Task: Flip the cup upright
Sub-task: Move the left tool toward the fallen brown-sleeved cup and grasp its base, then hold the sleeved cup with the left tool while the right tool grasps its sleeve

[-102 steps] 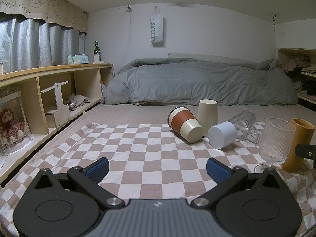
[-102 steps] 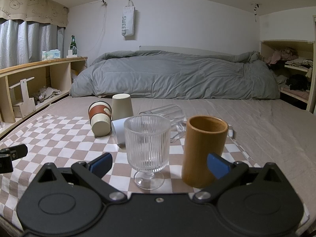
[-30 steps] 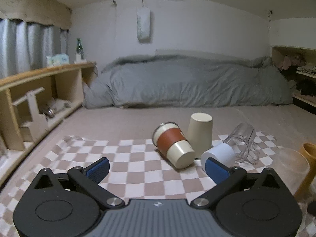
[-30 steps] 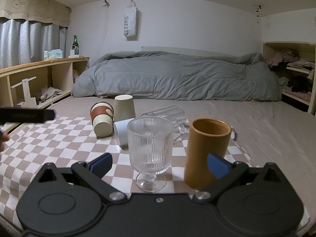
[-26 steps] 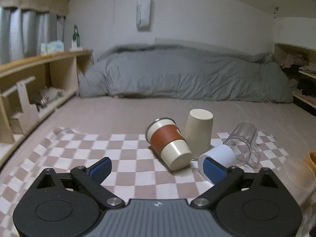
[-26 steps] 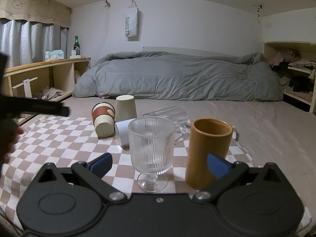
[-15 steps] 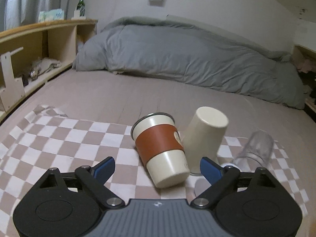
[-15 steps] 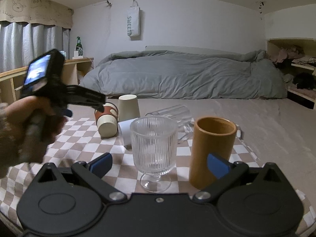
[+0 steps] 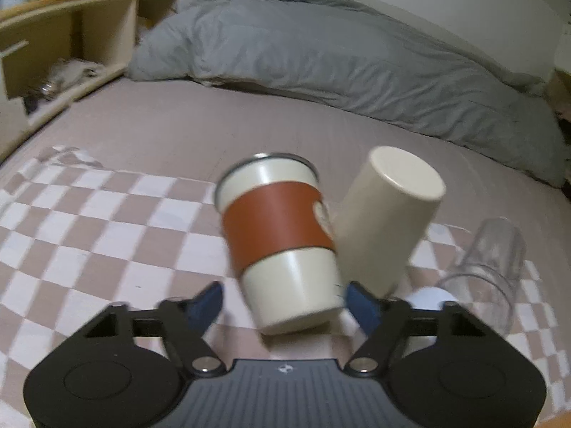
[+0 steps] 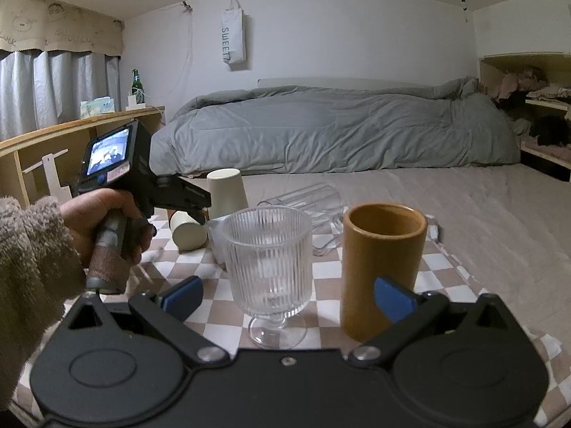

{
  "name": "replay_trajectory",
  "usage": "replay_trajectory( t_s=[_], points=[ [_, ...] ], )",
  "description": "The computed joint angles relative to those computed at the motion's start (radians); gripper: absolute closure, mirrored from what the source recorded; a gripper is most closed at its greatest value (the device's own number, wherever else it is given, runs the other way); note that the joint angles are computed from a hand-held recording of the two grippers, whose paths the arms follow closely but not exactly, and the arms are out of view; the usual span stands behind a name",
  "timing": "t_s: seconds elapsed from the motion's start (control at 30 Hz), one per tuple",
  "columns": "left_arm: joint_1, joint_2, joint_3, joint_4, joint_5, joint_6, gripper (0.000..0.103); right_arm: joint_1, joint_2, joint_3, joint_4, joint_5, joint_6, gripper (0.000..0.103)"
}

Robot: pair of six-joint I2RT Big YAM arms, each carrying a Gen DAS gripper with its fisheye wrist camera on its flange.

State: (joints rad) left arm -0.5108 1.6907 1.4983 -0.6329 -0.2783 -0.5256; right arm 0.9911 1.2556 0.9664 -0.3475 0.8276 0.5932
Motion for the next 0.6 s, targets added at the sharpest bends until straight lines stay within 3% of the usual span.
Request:
replay_trajectory(
  t_s=[0.3,0.6],
  points=[
    [-0.016,-0.042,-0.030,-0.037,-0.037,0.020,0.045,-0.005,-0.001,0.007,-0.014,0.002,0.016,0.000],
    [-0.023,-0.228,-0.260,0.031,-0.022,0.090,0.045,-0.010,-0.014,0.009,-0.020,-0.013,0.068,0.000]
  ],
)
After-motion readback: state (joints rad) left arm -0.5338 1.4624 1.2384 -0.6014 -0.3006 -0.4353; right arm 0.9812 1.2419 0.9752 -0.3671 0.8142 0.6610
